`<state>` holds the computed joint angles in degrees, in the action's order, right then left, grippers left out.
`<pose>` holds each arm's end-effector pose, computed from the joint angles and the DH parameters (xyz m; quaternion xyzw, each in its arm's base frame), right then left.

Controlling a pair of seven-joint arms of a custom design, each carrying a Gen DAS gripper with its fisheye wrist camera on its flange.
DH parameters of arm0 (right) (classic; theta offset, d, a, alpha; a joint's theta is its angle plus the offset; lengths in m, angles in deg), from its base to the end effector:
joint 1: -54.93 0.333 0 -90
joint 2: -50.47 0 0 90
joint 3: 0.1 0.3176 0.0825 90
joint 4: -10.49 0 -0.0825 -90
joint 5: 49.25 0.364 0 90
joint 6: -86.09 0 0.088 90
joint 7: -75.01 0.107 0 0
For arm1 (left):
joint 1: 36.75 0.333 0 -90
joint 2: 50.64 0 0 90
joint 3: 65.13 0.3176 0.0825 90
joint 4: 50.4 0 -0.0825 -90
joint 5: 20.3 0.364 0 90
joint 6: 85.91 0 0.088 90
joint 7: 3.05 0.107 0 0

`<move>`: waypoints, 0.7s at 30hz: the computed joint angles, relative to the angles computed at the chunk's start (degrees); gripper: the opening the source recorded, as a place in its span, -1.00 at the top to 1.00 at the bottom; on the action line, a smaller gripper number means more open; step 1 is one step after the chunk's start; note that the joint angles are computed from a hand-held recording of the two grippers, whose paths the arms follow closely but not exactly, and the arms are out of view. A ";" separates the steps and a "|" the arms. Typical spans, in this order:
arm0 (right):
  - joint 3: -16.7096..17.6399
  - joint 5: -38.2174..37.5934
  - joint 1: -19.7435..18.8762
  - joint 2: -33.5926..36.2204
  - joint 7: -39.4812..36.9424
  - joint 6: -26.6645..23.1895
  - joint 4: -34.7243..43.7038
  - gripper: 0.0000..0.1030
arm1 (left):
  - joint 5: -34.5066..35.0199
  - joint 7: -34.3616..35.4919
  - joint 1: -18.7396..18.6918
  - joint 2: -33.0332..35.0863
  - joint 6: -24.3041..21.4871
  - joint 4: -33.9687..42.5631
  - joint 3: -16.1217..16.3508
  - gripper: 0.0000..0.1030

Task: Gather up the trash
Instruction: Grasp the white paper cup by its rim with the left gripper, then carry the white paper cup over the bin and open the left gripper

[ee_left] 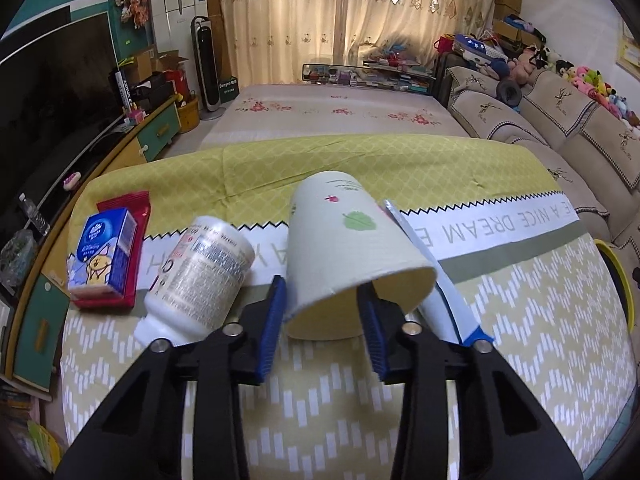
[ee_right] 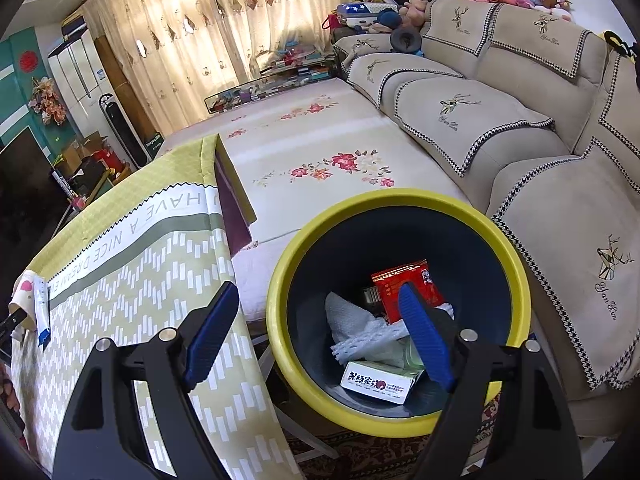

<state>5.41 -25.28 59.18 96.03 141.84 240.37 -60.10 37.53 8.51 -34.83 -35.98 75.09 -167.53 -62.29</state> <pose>0.7761 0.0940 0.3785 -0.7231 0.5882 -0.1420 0.3332 0.6019 0.0076 0.3707 -0.8195 0.4541 -0.1776 0.3011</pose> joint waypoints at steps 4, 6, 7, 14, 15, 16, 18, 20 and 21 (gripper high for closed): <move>0.66 0.59 -0.47 -0.43 -0.87 0.18 -0.69 -0.51 | -1.25 0.68 0.11 1.06 -0.87 1.38 0.06 0.80; 0.93 1.00 -0.80 -0.65 -1.36 0.07 -0.88 -0.51 | -1.21 0.17 0.16 1.13 0.05 1.51 0.35 0.91; 1.03 1.19 -0.88 -0.74 -1.59 0.08 -0.99 -0.51 | -0.47 -0.73 -0.18 0.95 -0.04 1.50 0.67 0.92; 2.40 3.84 -2.24 -2.49 -4.38 1.01 -3.27 -0.51 | 6.74 -7.81 -1.30 -3.91 -2.78 -1.26 -0.35 0.92; 2.75 4.45 -2.59 -2.90 -5.01 1.29 -3.81 -0.51 | 7.15 -8.01 -1.27 -4.86 -3.10 -1.76 -0.96 0.92; 2.85 4.87 -2.75 -3.15 -5.40 1.39 -4.08 -0.51 | 7.26 -7.92 -1.22 -5.73 -3.36 -2.19 -1.63 0.92; 3.25 5.95 -3.28 -3.90 -6.49 1.74 -5.05 -0.51 | 7.35 -7.58 -1.26 -7.35 -3.76 -2.92 -2.99 0.92; 3.60 7.04 -3.82 -4.63 -7.60 2.07 -6.02 -0.51 | 7.52 -7.48 -1.58 -8.47 -4.12 -3.21 -4.30 0.92; 3.77 7.60 -4.14 -4.92 -8.18 2.09 -6.39 -0.51 | 7.45 -7.10 -1.81 -8.89 -4.23 -3.08 -4.93 0.92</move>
<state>9.18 -17.68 55.05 91.11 133.66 242.46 -66.50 44.97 1.41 -36.65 -44.86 70.86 -170.61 -67.22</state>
